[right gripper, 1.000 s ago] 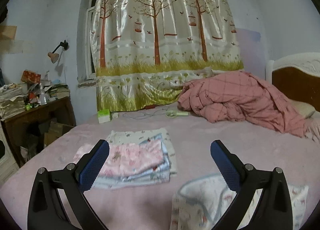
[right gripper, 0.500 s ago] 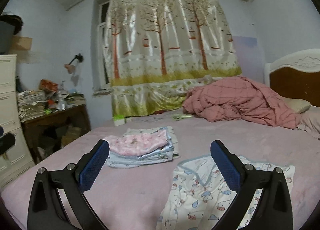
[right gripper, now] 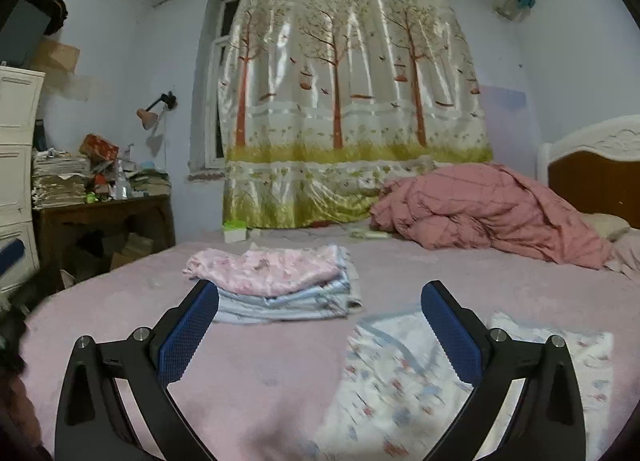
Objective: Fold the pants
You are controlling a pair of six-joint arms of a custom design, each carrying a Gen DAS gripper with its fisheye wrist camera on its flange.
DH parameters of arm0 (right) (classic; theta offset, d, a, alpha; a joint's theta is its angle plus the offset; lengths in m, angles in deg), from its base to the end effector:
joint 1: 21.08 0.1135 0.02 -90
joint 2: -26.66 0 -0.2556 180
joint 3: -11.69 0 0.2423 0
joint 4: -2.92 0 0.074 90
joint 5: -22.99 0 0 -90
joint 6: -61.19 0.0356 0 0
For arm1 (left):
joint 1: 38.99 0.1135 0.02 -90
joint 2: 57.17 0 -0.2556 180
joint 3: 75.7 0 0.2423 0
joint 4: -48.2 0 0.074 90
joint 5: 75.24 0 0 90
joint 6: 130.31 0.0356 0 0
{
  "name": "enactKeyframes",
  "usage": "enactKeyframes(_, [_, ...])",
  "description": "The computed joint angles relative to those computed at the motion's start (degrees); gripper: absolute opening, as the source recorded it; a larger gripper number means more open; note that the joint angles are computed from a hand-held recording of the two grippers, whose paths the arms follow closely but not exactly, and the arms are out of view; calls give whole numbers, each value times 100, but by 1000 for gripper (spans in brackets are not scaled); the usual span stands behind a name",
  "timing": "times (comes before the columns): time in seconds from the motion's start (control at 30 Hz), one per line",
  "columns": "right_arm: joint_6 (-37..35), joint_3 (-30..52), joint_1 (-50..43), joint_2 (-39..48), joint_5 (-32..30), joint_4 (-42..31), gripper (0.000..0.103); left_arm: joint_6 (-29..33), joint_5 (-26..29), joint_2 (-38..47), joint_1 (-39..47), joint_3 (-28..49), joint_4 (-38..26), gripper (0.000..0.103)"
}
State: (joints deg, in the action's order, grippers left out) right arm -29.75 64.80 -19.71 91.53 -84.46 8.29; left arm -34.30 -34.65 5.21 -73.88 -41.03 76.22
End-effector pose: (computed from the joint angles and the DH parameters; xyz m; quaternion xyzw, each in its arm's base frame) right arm 0.2556 0.0168 0.2835 -0.1159 0.7346 0.1155 0.6585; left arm 0.1903 -0.0998 0.2278 -0.0538 0.7038 0.1248 0.6973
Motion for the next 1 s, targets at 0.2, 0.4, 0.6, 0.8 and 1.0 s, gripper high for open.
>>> enactKeyframes(0.2, [12,-258,316,1175,292,1137,102,214,480,1659,605,-614,2180,103])
enactKeyframes(0.4, [-82,-351,451,1505,536,1379,102,200,574,1651,608,-579,2026,103])
enactKeyframes(0.6, [-235,-601,548,1233,736,1508,102,580,350,1806,364,-646,2501,103])
enactKeyframes(0.8, [-269,-733,587,1131,884,1624,102,456,446,1757,440,-568,2303,103])
enactKeyframes(1.0, [-97,-641,450,1178,812,1506,102,112,537,1571,596,-515,1891,103])
